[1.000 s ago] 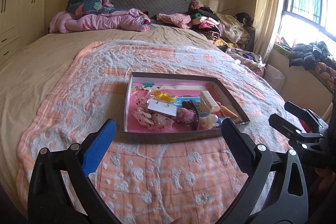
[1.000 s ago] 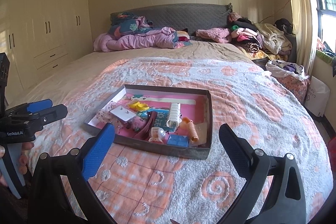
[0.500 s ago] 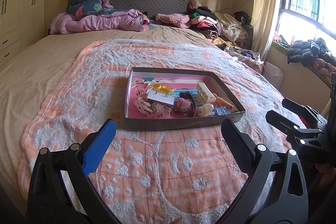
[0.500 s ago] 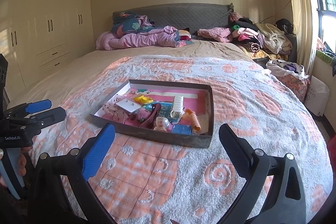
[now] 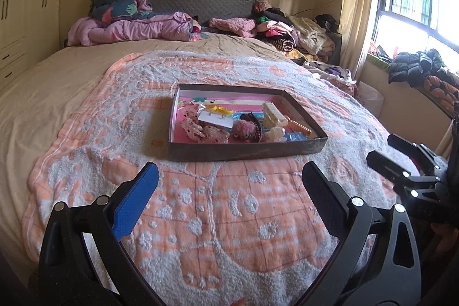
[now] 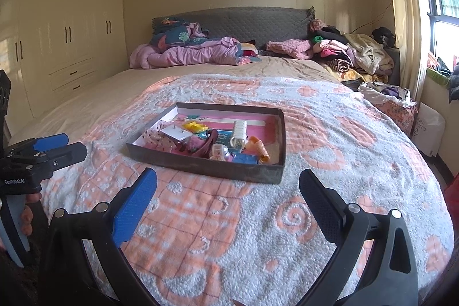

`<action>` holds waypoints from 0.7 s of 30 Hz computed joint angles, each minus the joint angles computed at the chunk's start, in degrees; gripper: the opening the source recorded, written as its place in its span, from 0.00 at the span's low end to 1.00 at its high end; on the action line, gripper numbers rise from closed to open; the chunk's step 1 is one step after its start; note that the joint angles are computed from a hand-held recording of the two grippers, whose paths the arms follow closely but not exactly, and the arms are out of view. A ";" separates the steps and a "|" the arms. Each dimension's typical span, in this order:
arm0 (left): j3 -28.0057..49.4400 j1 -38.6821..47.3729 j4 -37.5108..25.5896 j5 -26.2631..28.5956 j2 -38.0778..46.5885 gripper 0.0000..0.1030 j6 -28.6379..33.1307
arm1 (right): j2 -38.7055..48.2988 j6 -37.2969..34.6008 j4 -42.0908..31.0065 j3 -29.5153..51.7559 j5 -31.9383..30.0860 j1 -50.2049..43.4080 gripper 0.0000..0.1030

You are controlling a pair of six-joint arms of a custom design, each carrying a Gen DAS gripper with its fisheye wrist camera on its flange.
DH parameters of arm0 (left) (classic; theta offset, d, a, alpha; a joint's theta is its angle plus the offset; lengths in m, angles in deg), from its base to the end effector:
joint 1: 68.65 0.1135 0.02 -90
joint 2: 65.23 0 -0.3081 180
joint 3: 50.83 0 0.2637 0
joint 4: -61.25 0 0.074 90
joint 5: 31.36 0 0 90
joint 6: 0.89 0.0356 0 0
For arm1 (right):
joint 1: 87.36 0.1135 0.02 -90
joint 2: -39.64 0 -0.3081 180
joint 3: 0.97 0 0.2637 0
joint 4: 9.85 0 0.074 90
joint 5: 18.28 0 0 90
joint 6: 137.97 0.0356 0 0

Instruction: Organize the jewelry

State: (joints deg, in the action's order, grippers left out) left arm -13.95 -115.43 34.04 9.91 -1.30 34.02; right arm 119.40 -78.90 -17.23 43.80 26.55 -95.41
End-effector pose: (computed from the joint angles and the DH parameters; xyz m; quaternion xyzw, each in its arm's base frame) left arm 0.1403 -0.1102 0.1912 -0.1891 0.8555 0.0304 0.4810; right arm 0.2555 -0.0106 0.1987 -0.3195 0.7972 0.2068 0.4687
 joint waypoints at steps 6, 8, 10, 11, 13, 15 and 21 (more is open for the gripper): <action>-0.41 -3.69 -1.25 -2.28 0.98 0.89 -4.50 | 0.02 -0.55 0.69 -1.00 -1.88 -2.32 0.94; -0.64 -4.64 -1.15 -2.59 1.43 0.89 -5.23 | -0.22 -1.04 0.61 -1.42 -2.22 -3.03 0.94; -0.54 -5.51 -2.09 -2.98 2.08 0.89 -6.99 | -0.28 -1.64 0.19 -1.81 -2.89 -3.86 0.94; -0.84 -5.80 -1.98 -3.07 2.04 0.89 -7.45 | -0.21 -1.99 -0.13 -1.92 -3.14 -4.22 0.94; -1.04 -6.72 -2.43 -3.58 2.45 0.89 -8.97 | -0.21 -2.69 -0.84 -2.20 -3.68 -5.05 0.94; -0.79 -8.12 -3.96 -4.63 3.35 0.89 -11.10 | -0.22 -3.15 -1.15 -2.56 -3.95 -5.68 0.94; -0.65 -9.55 -5.49 -5.54 4.11 0.89 -13.95 | 0.33 -3.74 -1.37 -3.24 -4.87 -7.00 0.94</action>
State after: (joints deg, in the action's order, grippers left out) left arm -14.60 -124.98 28.54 4.37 2.82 20.07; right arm 119.73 -82.65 -18.59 40.56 21.69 -102.41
